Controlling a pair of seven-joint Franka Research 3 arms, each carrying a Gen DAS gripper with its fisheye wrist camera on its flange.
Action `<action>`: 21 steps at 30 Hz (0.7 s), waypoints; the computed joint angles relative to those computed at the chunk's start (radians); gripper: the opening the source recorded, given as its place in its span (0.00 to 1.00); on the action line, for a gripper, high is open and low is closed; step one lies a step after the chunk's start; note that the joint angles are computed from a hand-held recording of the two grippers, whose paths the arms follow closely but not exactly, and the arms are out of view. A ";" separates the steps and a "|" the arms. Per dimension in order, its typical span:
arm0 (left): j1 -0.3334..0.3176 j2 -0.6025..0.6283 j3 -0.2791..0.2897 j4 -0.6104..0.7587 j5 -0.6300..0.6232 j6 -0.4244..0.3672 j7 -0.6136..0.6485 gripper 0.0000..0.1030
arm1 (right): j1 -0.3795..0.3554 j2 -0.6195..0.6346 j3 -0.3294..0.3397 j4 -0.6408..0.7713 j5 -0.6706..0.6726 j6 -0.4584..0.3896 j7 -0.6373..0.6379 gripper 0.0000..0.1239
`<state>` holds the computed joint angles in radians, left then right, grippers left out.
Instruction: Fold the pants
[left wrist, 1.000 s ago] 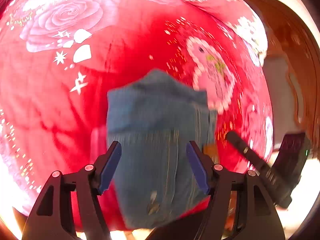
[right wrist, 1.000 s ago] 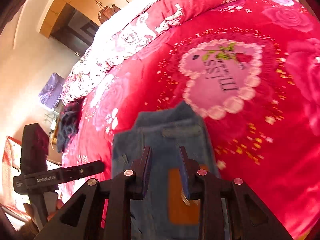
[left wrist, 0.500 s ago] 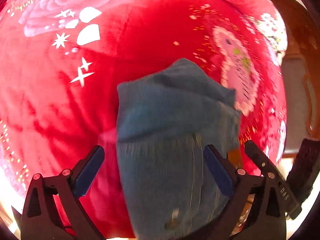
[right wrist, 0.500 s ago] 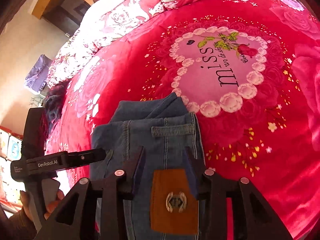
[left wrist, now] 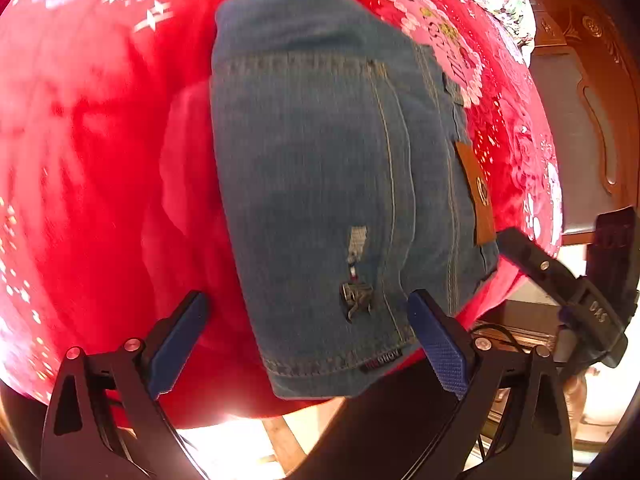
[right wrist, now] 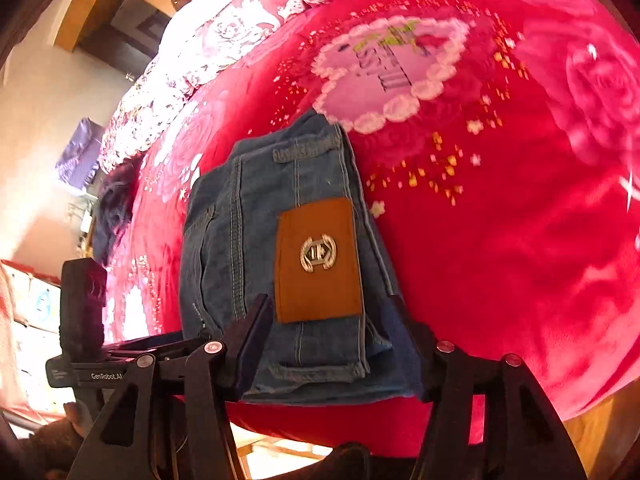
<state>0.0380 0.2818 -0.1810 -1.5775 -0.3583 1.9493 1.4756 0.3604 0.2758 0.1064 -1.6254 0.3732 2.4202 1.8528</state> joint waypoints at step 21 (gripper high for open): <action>-0.078 -0.141 0.018 -0.130 0.212 0.204 -0.023 0.82 | 0.048 0.033 -0.029 0.098 -0.207 -0.027 0.066 0.37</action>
